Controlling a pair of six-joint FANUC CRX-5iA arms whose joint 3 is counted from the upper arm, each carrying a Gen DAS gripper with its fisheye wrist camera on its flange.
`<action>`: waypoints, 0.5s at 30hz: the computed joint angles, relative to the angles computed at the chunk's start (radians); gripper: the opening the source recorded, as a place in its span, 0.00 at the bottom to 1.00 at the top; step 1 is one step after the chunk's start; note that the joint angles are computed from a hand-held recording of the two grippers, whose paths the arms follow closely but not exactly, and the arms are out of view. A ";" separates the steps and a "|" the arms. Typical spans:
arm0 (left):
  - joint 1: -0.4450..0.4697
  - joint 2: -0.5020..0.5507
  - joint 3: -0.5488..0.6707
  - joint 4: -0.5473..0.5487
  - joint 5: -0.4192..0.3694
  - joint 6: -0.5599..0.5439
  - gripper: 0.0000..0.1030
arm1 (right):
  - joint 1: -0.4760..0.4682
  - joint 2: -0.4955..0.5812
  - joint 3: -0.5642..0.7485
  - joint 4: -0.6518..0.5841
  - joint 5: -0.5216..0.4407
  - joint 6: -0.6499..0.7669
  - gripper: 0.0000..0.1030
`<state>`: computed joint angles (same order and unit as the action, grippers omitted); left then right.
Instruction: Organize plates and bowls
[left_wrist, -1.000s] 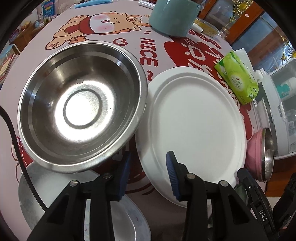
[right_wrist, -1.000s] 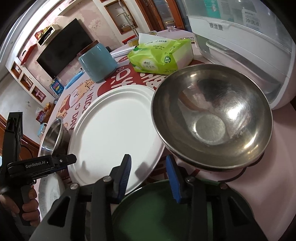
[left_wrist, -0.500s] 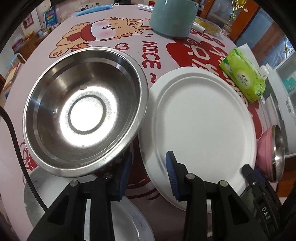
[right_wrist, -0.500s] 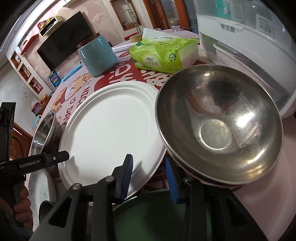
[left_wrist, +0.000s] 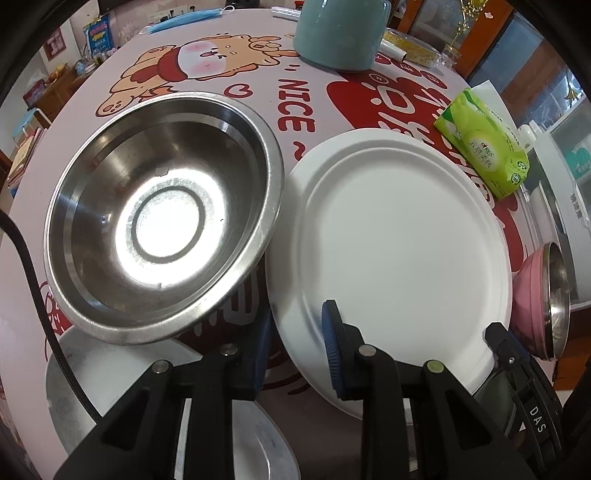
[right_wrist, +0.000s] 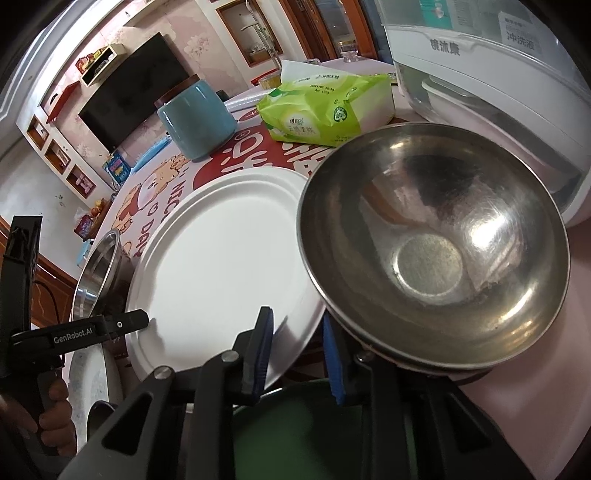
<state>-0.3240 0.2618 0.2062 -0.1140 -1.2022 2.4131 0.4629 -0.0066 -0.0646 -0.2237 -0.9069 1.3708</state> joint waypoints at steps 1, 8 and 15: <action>-0.001 -0.008 -0.008 0.000 0.005 0.003 0.24 | -0.002 -0.002 0.001 -0.004 0.000 0.002 0.25; -0.020 -0.061 -0.040 -0.047 0.041 0.035 0.24 | -0.017 -0.030 -0.004 -0.049 0.021 0.028 0.25; -0.039 -0.126 -0.073 -0.094 0.088 0.092 0.24 | -0.035 -0.058 -0.004 -0.096 0.032 0.052 0.25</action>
